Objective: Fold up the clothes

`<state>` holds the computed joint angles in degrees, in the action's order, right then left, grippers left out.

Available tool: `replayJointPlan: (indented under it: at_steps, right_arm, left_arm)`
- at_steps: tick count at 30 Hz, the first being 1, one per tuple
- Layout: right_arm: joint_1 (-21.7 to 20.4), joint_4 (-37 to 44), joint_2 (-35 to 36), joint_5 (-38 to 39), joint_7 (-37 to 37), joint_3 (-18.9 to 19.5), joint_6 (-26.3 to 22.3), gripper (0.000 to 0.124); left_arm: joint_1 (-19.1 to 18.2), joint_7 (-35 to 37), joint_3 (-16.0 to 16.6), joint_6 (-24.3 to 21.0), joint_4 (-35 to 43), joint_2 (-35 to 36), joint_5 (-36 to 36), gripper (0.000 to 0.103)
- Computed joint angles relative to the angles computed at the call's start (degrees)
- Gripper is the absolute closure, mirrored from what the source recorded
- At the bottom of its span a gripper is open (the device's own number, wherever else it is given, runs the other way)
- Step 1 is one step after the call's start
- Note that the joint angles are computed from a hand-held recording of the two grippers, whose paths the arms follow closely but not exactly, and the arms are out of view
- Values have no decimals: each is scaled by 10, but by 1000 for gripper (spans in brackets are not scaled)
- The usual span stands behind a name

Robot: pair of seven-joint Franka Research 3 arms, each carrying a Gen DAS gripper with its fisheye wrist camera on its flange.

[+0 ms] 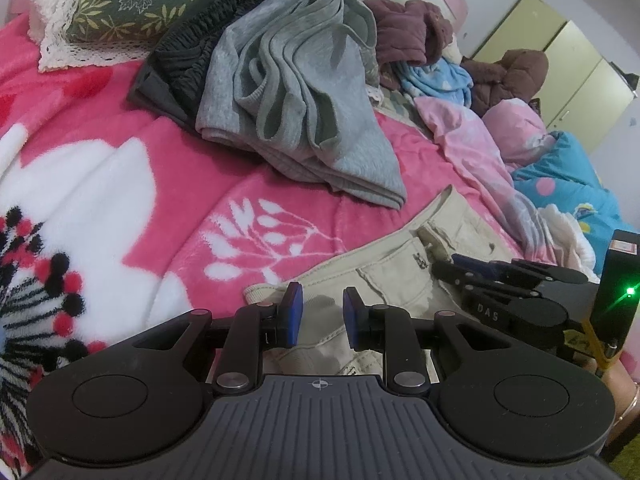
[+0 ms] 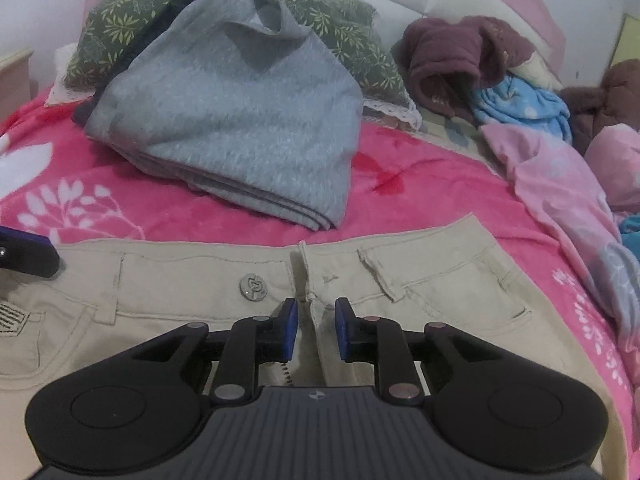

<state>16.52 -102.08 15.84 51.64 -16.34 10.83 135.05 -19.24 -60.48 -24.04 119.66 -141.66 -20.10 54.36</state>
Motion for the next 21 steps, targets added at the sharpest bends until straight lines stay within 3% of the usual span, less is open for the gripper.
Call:
replayJointPlan:
  at_steps: [2,9,21]
  right_arm:
    - [-1,3,3,8,15,0,1,118]
    - [-16,13,7,49,34,4,-31,119]
    - [-2,13,18,45,34,3,-19,119]
  left_arm:
    - [0,-2,0,2,-2,-2,1,80]
    - [1,-8,-1,3,-1,0,3,80]
    - [1,-11,-1,4,-3,-2,3,80]
